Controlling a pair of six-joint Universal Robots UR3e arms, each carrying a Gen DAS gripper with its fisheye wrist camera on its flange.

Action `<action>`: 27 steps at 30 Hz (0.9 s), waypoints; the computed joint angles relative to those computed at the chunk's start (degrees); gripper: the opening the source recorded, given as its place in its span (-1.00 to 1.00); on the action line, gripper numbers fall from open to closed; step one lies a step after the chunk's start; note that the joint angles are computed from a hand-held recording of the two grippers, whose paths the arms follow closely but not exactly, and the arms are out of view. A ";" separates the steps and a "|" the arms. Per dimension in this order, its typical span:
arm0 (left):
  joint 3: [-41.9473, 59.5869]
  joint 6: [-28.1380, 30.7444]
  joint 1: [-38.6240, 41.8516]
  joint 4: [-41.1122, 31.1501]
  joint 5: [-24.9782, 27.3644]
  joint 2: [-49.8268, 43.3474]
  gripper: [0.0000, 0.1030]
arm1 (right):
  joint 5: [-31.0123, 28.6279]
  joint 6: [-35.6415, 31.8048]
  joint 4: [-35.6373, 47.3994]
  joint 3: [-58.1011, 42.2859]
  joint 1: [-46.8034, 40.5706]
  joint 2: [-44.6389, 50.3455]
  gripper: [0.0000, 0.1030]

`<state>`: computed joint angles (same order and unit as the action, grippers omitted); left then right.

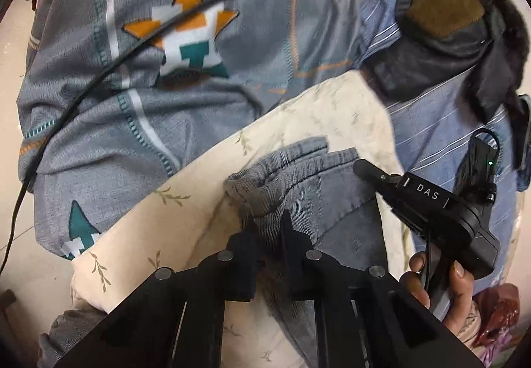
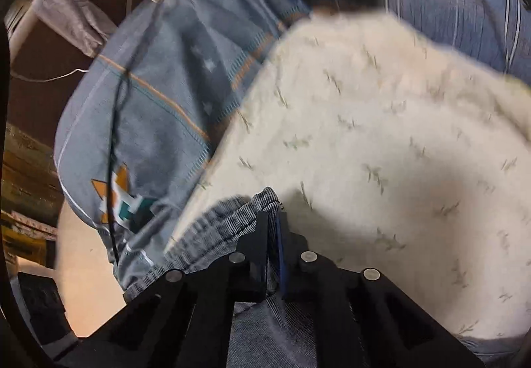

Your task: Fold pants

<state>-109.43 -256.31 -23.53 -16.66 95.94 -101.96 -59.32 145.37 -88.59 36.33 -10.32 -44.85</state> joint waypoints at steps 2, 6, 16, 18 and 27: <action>-0.63 0.17 -0.30 0.57 0.77 0.62 -0.80 | 3.41 -0.29 -2.48 2.81 -0.48 -2.67 -0.93; -0.99 -1.16 -0.93 -0.89 2.88 1.27 -0.77 | 4.20 2.06 -7.77 4.29 1.88 -3.76 -0.93; 2.53 -4.45 -2.62 -8.79 7.48 2.11 -0.48 | 10.86 7.31 -10.58 13.69 -3.30 -5.32 -0.13; 3.07 -4.88 -4.59 -8.21 12.00 2.42 -0.42 | 16.10 5.28 -13.51 24.67 -9.06 -15.66 0.26; 27.29 19.57 -15.50 -9.11 15.09 -12.68 -0.12 | 22.42 -39.14 16.91 59.89 -52.50 -57.04 0.26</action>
<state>-82.14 -236.74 -39.03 -25.77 111.03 -114.64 -36.90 106.23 -71.68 96.22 -62.81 -101.89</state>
